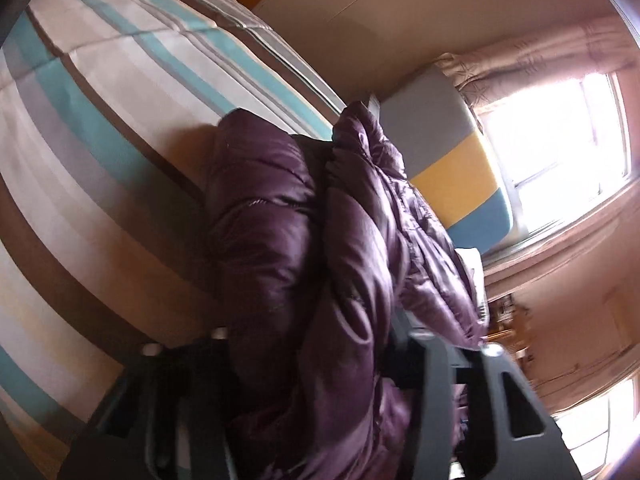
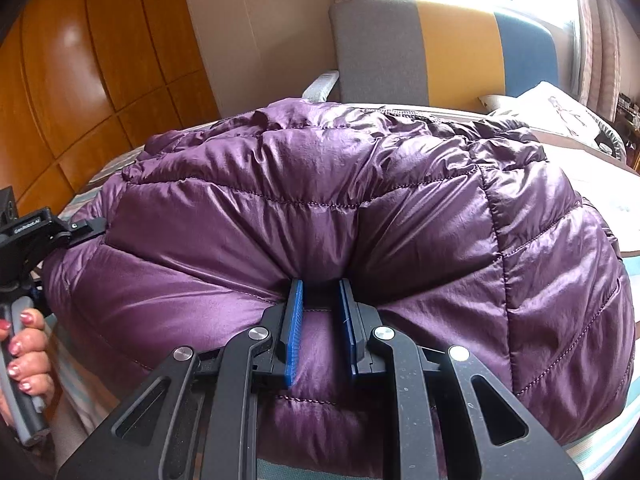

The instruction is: Fold large clothes

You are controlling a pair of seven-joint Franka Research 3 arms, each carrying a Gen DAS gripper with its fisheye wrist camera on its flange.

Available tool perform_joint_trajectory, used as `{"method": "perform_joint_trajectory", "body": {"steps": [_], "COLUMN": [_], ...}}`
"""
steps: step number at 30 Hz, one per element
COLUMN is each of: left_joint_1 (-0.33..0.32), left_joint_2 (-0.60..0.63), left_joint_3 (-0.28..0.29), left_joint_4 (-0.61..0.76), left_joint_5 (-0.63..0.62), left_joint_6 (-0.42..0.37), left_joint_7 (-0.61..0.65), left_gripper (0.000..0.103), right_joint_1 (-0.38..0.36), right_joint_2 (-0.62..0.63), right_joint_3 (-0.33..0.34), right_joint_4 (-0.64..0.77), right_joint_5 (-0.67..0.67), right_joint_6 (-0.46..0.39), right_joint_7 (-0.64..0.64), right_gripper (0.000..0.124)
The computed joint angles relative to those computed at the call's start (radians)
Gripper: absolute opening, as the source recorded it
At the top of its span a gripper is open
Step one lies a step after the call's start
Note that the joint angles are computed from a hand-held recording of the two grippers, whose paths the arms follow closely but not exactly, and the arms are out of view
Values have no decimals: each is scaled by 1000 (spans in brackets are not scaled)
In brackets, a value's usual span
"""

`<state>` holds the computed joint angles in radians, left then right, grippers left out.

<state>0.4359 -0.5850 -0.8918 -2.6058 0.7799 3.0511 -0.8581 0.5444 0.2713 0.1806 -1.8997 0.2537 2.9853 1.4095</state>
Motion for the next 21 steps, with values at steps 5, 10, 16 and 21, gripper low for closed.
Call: {"method": "perform_joint_trajectory", "body": {"steps": [5,10,16,21], "left_joint_1": [-125,-144,-175,-220], "left_joint_2": [43,111,215,288], "left_joint_3": [14,-37,-73,-70], "left_joint_4": [150,299,441,528], "left_joint_5": [30,123,194,233], "left_joint_6": [-354,-565,-757,-872], "left_joint_7": [163,231,285,345], "left_gripper": [23,22,22,22], "right_joint_1": [3,20,-122,-72], "right_joint_2": [-2,3,-32,-130], "right_joint_3": [-7,-25,120,12], "right_joint_4": [3,2,2,-107], "right_joint_5": [-6,-39,225,192], "right_joint_6": [-9,1,-24,91], "right_joint_7": [7,40,-152,-88], "right_gripper": [18,18,18,18]}}
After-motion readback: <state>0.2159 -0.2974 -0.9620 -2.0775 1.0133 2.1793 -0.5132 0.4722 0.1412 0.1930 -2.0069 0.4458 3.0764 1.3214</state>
